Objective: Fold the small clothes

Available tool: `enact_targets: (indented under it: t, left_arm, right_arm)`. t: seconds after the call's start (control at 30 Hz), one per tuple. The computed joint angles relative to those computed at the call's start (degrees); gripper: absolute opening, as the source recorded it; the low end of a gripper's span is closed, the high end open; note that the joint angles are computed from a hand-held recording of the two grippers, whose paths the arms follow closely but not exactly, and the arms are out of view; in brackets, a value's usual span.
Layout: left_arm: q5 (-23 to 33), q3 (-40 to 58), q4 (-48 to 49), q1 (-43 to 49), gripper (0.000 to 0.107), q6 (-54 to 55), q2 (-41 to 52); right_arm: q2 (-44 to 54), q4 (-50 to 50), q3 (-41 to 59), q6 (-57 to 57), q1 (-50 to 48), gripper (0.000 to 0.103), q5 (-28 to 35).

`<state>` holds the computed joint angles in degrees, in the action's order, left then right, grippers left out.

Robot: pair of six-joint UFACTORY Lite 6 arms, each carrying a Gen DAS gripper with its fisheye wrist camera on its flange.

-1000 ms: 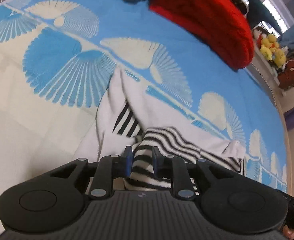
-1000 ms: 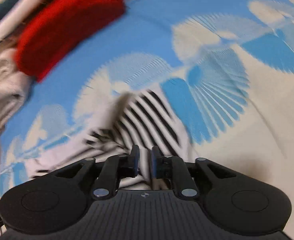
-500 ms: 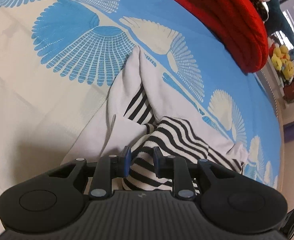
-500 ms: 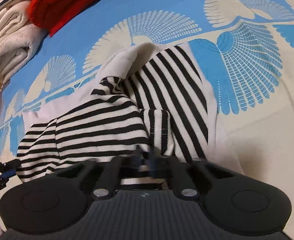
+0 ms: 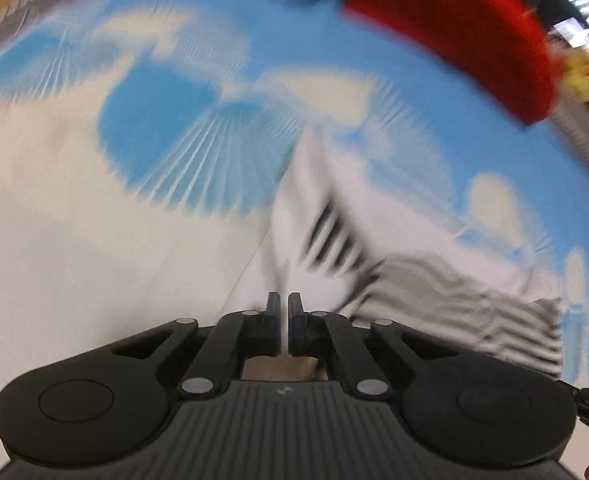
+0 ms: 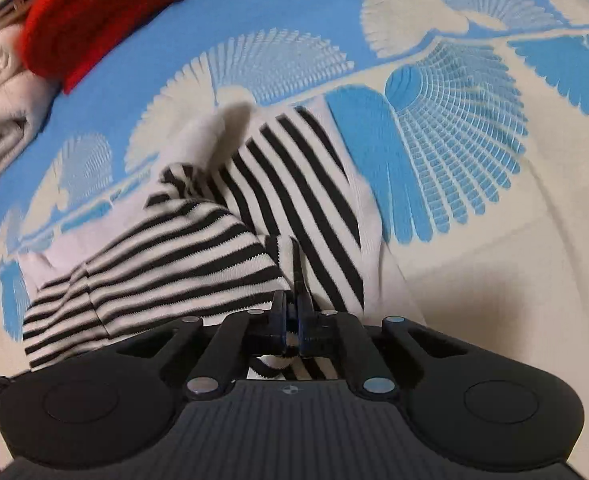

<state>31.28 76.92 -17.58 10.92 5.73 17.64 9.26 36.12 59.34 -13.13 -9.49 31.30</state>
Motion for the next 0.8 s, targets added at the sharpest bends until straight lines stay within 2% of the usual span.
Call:
enact_targets:
  t: [0.07, 0.13, 0.2, 0.27, 0.3, 0.37, 0.43, 0.47, 0.5, 0.57, 0.63, 0.67, 0.73, 0.8]
  left_arm:
    - [2.4, 0.2, -12.0, 0.0, 0.003, 12.0, -1.1]
    - [6.7, 0.7, -18.8, -0.1, 0.005, 20.0, 0.4]
    - [9.9, 1.9, -16.7, -0.6, 0.006, 18.3, 3.6]
    - [11.5, 3.8, -9.1, -1.3, 0.006, 10.2, 7.1]
    - [11.3, 3.6, -6.6, -1.4, 0.006, 6.8, 7.7]
    - [10.1, 3.7, -4.0, -1.1, 0.006, 4.1, 7.4]
    - [8.3, 1.8, -5.3, -1.8, 0.007, 7.1, 4.4]
    - [7.6, 0.3, -8.6, -2.0, 0.008, 10.9, 2.5]
    - [7.9, -1.1, -12.9, -2.2, 0.008, 15.5, 1.1]
    - [10.4, -3.5, -20.1, -3.0, 0.018, 24.2, 0.1]
    - [10.2, -6.0, -17.8, -6.3, 0.026, 25.2, 0.2]
    - [8.5, -8.0, -13.1, -8.5, 0.026, 23.3, 0.3]
    - [6.8, -10.8, -7.1, -9.9, 0.023, 20.1, -0.5]
    - [5.5, -12.9, -10.6, -7.0, 0.023, 21.0, -4.0]
  right_arm:
    - [-3.7, 2.7, -1.1, -2.9, 0.2, 0.013, -1.2]
    - [-7.6, 8.7, -2.8, -10.6, 0.6, 0.022, -2.7]
    - [-8.8, 17.5, -3.8, -20.5, 0.7, 0.029, -1.0]
    - [-6.8, 23.4, -3.9, -26.5, 0.6, 0.031, 4.4]
    - [-5.0, 22.7, -3.3, -26.0, 1.2, 0.034, 6.2]
    - [-0.8, 14.2, -1.7, -18.8, 4.1, 0.035, 6.0]
    - [0.8, 4.3, -3.1, -11.5, 7.5, 0.026, 1.3]
    - [-0.5, 2.8, -3.7, -9.5, 8.3, 0.026, -0.2]
    - [-1.7, 3.7, -3.7, -9.9, 8.4, 0.029, 0.1]
    - [-5.9, 12.6, -6.1, -17.8, 8.6, 0.029, 0.9]
    - [-8.9, 21.8, -8.7, -27.4, 9.8, 0.032, 2.1]
    - [-9.1, 23.4, -9.3, -28.9, 11.2, 0.034, 2.5]
    - [-6.9, 19.7, -9.4, -26.4, 14.4, 0.035, 2.9]
    - [-5.6, 11.1, -12.0, -19.5, 18.1, 0.03, -0.7]
